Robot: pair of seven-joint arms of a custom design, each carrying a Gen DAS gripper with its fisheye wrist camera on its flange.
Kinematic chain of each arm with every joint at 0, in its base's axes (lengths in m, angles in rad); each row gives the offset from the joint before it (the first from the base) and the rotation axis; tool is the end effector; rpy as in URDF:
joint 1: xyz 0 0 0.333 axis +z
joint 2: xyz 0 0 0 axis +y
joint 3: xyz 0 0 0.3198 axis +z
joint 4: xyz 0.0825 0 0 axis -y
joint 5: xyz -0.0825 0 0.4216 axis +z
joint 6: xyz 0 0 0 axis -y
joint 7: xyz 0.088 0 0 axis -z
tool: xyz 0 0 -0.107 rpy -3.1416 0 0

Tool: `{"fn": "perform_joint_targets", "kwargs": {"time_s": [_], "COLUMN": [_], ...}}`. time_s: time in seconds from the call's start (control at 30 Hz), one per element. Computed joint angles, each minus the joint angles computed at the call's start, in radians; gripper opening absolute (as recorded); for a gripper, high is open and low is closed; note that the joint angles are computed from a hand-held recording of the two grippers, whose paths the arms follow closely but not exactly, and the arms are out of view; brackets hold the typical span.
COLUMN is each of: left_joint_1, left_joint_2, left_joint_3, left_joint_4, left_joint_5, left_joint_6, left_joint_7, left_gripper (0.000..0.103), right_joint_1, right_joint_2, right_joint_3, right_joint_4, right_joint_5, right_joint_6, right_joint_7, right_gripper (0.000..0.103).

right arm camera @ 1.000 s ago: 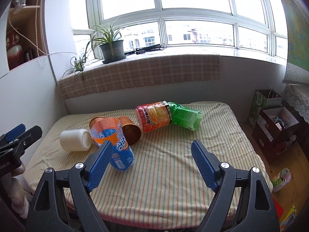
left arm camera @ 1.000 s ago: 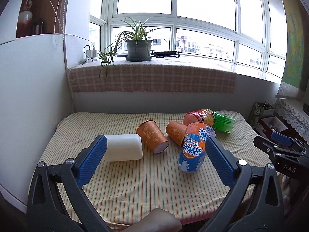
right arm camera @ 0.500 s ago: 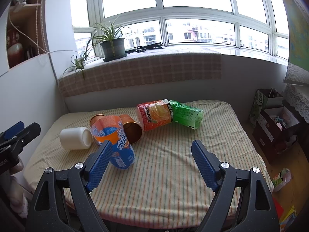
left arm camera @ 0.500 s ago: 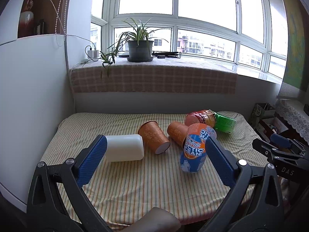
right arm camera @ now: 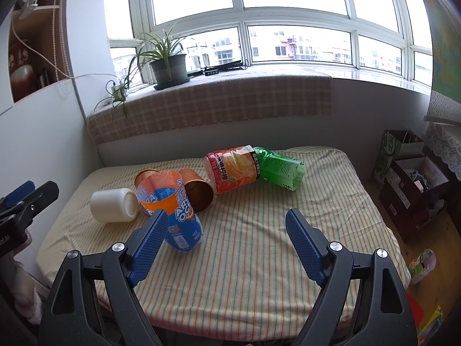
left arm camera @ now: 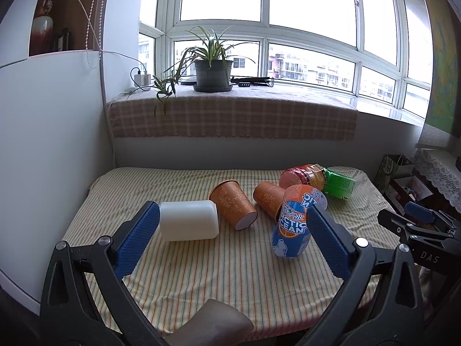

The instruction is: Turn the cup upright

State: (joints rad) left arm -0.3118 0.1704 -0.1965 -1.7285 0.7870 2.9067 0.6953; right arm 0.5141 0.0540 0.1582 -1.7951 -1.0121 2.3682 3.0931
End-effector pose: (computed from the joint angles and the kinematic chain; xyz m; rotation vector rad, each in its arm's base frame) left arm 0.5887 -0.3656 0.5804 -1.3746 1.8337 -1.1398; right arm 0.5228 0.4006 0.5678 -1.3784 1.8350 -0.8416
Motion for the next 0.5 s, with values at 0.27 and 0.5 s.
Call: {"fn": "perform_joint_targets", "kwargs": {"time_s": [0.27,0.5], "left_joint_1": [-0.005,-0.007], "left_joint_2": [0.003,0.007], "left_joint_3": [0.003,0.003], "left_joint_4": [0.007,0.013], "left_joint_5": [0.012,0.022], "left_joint_6": [-0.034,-0.04], "left_joint_7": [-0.017,-0.019], "left_gripper": [0.103,0.103], "right_joint_1": [-0.001,-0.001], "right_joint_2": [0.007,0.005], "right_joint_3": [-0.002,-0.003], "right_joint_4": [0.004,0.0], "right_joint_5": [0.019,0.029], "right_joint_6": [0.004,0.008], "right_joint_7": [-0.01,-0.012], "right_gripper": [0.083,0.083]}}
